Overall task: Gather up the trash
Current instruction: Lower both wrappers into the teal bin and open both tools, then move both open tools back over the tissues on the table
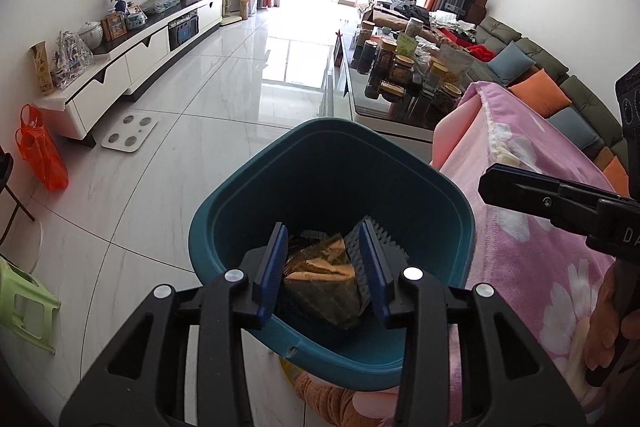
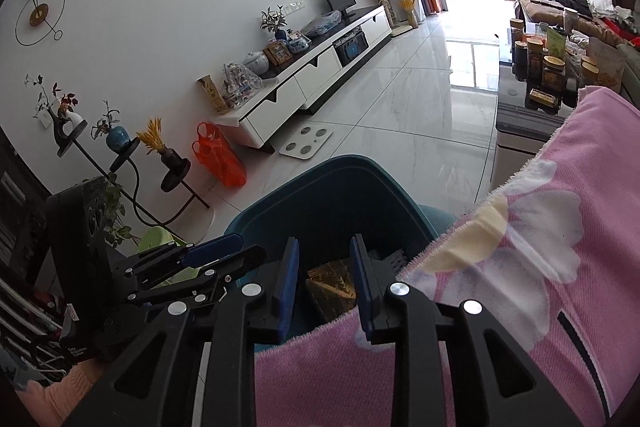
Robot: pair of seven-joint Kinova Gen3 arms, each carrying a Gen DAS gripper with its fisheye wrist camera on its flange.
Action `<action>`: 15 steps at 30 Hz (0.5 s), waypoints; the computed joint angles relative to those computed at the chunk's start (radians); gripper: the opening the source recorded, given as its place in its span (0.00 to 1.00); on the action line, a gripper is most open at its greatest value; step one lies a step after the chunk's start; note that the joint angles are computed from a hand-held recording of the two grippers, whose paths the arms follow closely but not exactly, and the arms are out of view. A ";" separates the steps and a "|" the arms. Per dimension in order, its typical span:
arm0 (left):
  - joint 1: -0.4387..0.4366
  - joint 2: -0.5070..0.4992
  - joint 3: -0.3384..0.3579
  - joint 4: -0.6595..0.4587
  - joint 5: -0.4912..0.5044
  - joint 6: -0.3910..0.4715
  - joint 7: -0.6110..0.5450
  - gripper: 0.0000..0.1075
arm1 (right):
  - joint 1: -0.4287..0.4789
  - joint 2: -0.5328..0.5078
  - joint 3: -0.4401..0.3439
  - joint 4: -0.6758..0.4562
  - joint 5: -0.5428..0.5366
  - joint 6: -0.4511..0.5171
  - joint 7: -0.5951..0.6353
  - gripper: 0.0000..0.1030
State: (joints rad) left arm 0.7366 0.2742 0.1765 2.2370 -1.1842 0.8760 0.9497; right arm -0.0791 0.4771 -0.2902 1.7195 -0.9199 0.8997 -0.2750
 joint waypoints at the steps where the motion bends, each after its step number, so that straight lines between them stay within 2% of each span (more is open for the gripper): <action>1: 0.012 0.000 0.005 -0.007 0.005 0.022 -0.001 0.38 | 0.015 -0.004 -0.001 0.004 -0.007 0.006 0.016 0.25; 5: 0.076 0.000 0.034 -0.046 0.014 0.132 -0.008 0.44 | 0.081 -0.047 0.004 0.048 -0.060 0.041 0.108 0.28; 8: 0.122 0.006 0.056 -0.083 -0.001 0.201 -0.024 0.49 | 0.138 -0.086 0.033 0.085 -0.111 0.088 0.196 0.33; 11: 0.155 0.015 0.072 -0.123 -0.044 0.230 -0.050 0.52 | 0.191 -0.115 0.081 0.112 -0.157 0.141 0.278 0.36; 15: 0.175 0.043 0.077 -0.181 -0.137 0.199 -0.081 0.54 | 0.266 -0.141 0.158 0.138 -0.201 0.202 0.351 0.39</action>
State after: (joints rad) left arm 0.9112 0.3173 0.2532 2.0559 -1.3209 1.0754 0.8690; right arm 0.1866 0.3358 -0.1318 1.8575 -1.1210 1.1019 0.0763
